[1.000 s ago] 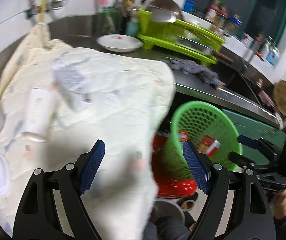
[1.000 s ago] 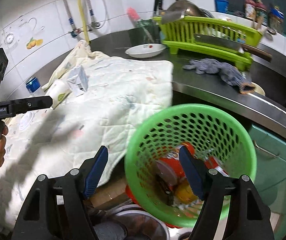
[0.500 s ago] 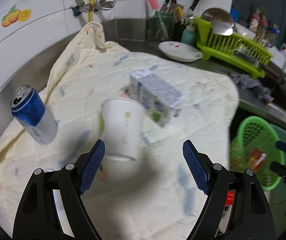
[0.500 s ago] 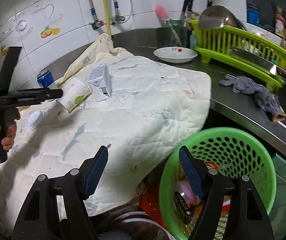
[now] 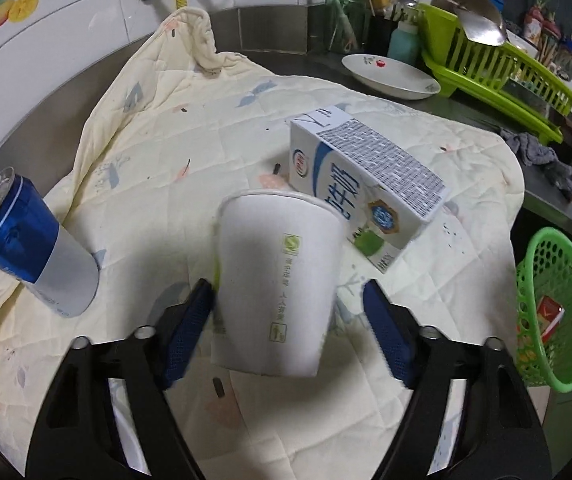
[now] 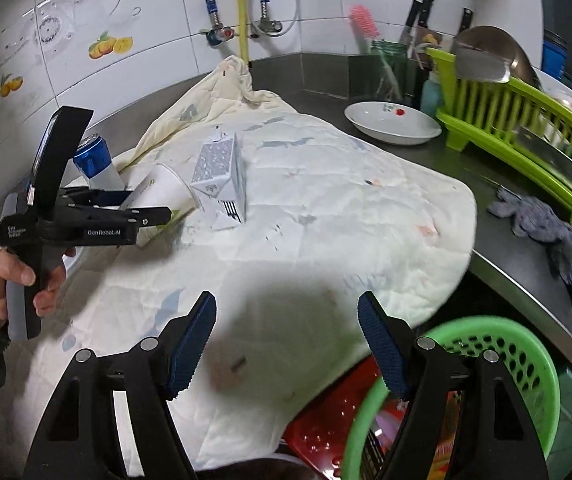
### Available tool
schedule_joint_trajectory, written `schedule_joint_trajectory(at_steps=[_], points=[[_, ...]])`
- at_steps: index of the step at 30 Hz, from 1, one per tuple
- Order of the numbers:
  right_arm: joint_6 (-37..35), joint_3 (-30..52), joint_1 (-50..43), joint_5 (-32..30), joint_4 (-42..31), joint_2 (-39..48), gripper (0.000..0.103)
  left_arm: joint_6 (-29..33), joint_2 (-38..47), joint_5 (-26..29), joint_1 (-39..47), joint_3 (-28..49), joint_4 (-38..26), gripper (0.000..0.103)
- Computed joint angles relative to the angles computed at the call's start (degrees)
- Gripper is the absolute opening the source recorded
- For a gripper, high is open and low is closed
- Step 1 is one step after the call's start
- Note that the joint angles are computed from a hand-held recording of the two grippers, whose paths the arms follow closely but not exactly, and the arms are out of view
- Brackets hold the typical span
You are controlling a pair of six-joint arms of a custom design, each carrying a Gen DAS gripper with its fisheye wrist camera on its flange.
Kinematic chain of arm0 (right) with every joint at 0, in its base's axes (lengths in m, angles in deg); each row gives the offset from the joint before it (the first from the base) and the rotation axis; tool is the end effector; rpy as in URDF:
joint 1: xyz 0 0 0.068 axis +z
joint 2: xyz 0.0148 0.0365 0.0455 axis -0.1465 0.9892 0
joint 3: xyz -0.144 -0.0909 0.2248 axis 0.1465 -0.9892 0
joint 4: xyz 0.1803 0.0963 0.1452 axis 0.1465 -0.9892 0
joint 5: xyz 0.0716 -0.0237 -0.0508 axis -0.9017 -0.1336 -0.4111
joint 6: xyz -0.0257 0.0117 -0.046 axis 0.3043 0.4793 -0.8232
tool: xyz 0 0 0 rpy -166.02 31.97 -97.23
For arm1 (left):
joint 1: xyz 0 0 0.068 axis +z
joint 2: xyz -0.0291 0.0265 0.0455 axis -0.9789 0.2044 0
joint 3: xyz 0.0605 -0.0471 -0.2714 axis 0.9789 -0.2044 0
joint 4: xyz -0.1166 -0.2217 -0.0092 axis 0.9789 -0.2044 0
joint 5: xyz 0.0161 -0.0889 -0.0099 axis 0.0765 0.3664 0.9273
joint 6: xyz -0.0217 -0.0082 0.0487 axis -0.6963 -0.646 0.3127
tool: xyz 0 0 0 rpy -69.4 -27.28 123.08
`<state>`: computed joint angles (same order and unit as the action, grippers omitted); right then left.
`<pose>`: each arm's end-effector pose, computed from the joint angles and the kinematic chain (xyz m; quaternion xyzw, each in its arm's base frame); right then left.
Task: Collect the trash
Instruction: 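Grasp the white paper cup with the left tool while the right tool grasps the milk carton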
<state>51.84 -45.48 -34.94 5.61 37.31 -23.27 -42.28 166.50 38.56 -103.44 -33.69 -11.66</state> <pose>0.0854 -0.0290 0.2370 0.0522 0.9278 0.0406 0.3671 0.2548 -0.1238 0.2225 0.2721 0.9099 -0.0936 0.2988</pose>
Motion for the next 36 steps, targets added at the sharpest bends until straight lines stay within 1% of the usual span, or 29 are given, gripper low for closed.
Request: schedule_joint_trajectory(at_steps=[2,5,8,13,18,20,26,28,32,36], points=[[3.8,0.1,5.6,3.1,3.6,2.7,0.071,0.5,0.4,1.7,1.3,-0.1,0.7,0.064],[8.2,0.5,12.8,7.3,7.8,6.1,0.071,0.6,0.6,4.2,2.8,-0.2,0.9,0.063],[10.6,1.3,17.6,10.0,11.0,9.4,0.071,0.9,-0.5,4.4,3.3,-0.8,0.7,0.062],[12.7,3.5,23.1,12.6,16.5,16.7,0.071,1.1,-4.3,8.2,7.4,-2.3,-1.6,0.061],[15.4,7.0,27.9,13.9,22.3,26.2,0.071,3.6,-9.8,12.0,12.7,-4.7,-4.6,0.061],[16.5,8.8,30.3,15.7,24.7,30.6,0.071,4.5,-11.6,13.2,14.7,-5.3,-5.9,0.061],[17.2,13.3,33.5,19.4,29.2,40.9,0.068,7.9,-16.4,16.8,20.4,-6.6,-9.6,0.061],[17.3,14.6,33.6,19.4,30.3,43.7,0.064,8.8,-17.2,17.4,21.4,-6.6,-10.6,0.061],[17.8,16.2,33.2,20.1,31.7,47.9,0.063,9.7,-18.2,17.9,22.2,-6.4,-12.0,0.061],[18.3,17.1,31.8,18.9,32.5,50.7,0.052,9.7,-18.9,17.9,21.8,-6.7,-12.4,0.061]])
